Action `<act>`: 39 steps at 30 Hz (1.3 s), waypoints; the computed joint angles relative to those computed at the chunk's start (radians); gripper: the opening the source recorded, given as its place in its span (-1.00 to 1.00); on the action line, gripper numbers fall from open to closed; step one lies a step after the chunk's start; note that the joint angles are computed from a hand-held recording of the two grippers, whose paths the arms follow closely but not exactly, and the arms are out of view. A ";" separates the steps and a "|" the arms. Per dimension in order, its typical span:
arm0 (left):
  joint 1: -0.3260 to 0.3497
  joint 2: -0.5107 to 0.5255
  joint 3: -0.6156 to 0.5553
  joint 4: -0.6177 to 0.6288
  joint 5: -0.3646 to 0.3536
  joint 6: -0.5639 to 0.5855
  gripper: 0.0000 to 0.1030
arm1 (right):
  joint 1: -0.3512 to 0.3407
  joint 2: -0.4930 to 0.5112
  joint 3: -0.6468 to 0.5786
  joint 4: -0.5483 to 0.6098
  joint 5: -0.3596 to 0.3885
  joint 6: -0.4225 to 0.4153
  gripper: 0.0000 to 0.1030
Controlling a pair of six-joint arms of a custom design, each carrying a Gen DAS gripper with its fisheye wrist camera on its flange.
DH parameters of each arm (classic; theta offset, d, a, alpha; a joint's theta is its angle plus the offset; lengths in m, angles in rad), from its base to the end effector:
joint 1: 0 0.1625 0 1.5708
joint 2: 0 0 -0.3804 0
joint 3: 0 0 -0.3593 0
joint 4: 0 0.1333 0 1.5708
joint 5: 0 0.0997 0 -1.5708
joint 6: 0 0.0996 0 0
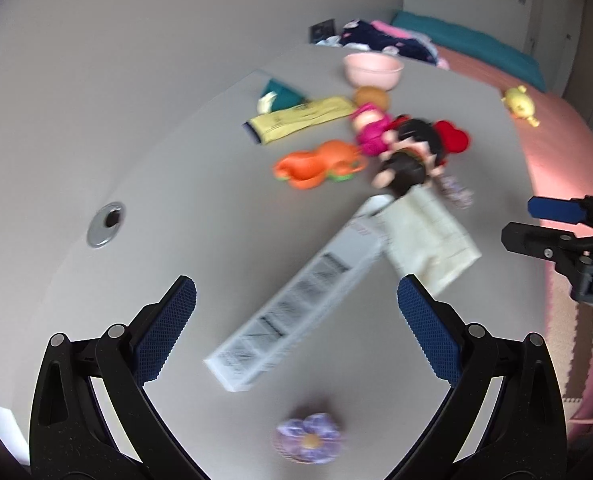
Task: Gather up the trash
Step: 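Grasp the white box with the left gripper while the right gripper grasps the beige paper packet, then carry the box and paper packet to the trash bag and release both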
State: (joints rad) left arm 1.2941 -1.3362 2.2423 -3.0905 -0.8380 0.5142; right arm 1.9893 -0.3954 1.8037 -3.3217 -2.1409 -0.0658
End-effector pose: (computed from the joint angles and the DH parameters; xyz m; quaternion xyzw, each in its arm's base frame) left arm 0.0737 -0.4723 0.2466 0.2430 0.8630 -0.2395 0.3725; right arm 0.2886 -0.4531 -0.0910 0.1802 -0.9295 0.2097 0.2441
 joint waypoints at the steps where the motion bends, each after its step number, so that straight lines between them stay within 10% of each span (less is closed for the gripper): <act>1: 0.010 0.003 -0.004 -0.012 -0.003 0.024 0.89 | 0.005 0.010 -0.015 0.011 0.003 0.004 0.36; 10: 0.056 0.034 -0.043 0.016 -0.025 0.070 0.89 | 0.032 0.128 -0.205 0.184 0.001 0.058 0.30; 18: 0.072 0.074 -0.056 -0.006 -0.012 0.085 0.90 | 0.042 0.157 -0.235 0.212 -0.031 0.030 -0.85; 21: 0.071 0.085 -0.050 -0.028 -0.007 0.103 0.89 | 0.039 0.120 -0.187 0.184 0.000 0.030 -0.85; 34: 0.076 0.102 -0.054 -0.059 -0.019 0.025 -0.39 | 0.027 0.048 -0.082 0.102 0.037 0.018 -0.85; 39: 0.057 0.080 -0.038 -0.083 -0.028 0.018 -0.45 | 0.016 0.018 -0.042 0.063 0.052 0.018 -0.85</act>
